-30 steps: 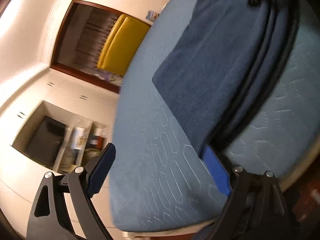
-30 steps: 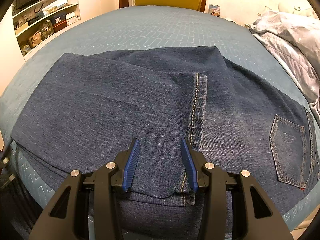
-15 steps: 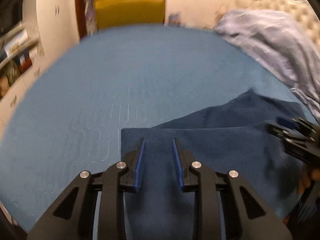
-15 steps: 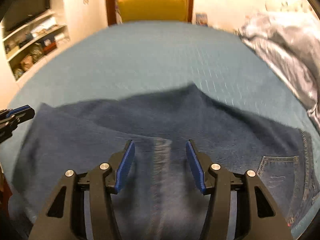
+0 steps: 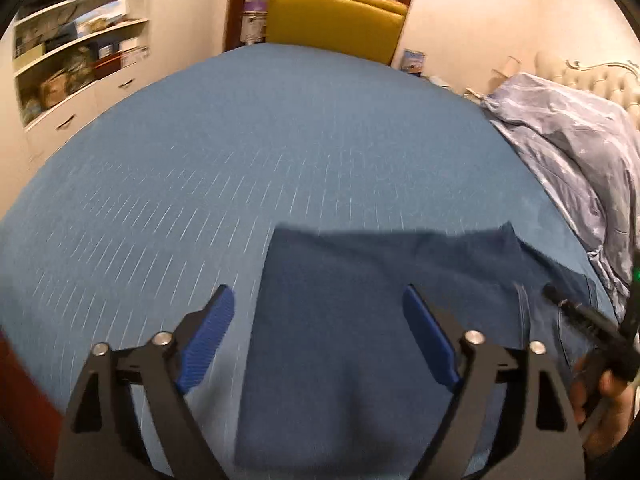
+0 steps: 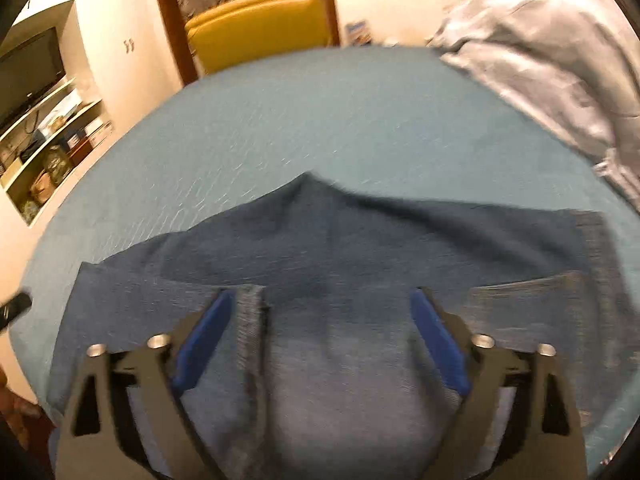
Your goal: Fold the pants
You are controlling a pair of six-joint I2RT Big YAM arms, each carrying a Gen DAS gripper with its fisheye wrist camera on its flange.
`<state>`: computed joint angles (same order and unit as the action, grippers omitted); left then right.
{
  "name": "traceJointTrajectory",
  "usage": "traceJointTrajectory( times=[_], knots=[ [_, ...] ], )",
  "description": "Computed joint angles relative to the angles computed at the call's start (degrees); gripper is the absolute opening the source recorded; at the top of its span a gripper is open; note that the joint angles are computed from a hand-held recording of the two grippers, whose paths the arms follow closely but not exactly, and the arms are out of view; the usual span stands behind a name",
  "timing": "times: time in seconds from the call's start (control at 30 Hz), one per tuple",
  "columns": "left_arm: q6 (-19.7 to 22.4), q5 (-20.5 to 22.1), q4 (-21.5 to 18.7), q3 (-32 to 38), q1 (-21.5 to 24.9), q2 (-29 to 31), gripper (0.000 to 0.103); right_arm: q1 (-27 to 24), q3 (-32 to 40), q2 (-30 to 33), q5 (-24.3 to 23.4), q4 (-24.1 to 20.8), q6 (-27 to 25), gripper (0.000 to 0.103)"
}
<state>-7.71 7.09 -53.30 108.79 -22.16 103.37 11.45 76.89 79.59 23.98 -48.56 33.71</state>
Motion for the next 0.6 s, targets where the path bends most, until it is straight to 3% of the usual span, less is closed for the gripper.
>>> traceJointTrajectory(
  times=[0.07, 0.13, 0.23, 0.27, 0.33, 0.4, 0.43, 0.6],
  knots=[
    [-2.6, -2.0, 3.6, -5.9, -0.8, -3.7, 0.101, 1.7, -0.8, -2.1, 5.9, -2.5, 0.2, 0.095],
    [-2.0, -2.5, 11.3, -13.0, -1.4, -7.3, 0.101, 4.3, -1.5, -3.4, 11.7, -4.3, 0.6, 0.098],
    [2.2, -0.6, 13.7, -16.5, -1.5, -9.2, 0.101, 8.0, -2.0, -4.0, 11.9, -4.0, -3.6, 0.098],
    [2.6, -3.8, 15.4, -18.2, -2.1, -10.1, 0.099, 9.0, -1.0, -3.1, 11.9, -4.9, -3.0, 0.098],
    [4.5, -2.2, 14.1, -19.3, -0.3, -11.2, 0.093, 10.9, -0.1, -2.0, 11.0, -4.9, 1.1, 0.098],
    [6.2, -3.4, 11.4, -18.3, -0.8, -10.0, 0.071, 12.4, 0.9, -0.5, 10.6, -6.0, 2.2, 0.098],
    [7.5, -3.8, 11.2, -18.4, -1.1, -9.9, 0.067, 13.0, 1.4, 0.6, 9.6, -6.7, 2.5, 0.098],
    [8.4, -5.0, 7.8, -19.0, -1.3, -7.5, 0.067, 14.2, 2.6, 3.9, 5.7, -8.5, 3.4, 0.097]
  ],
)
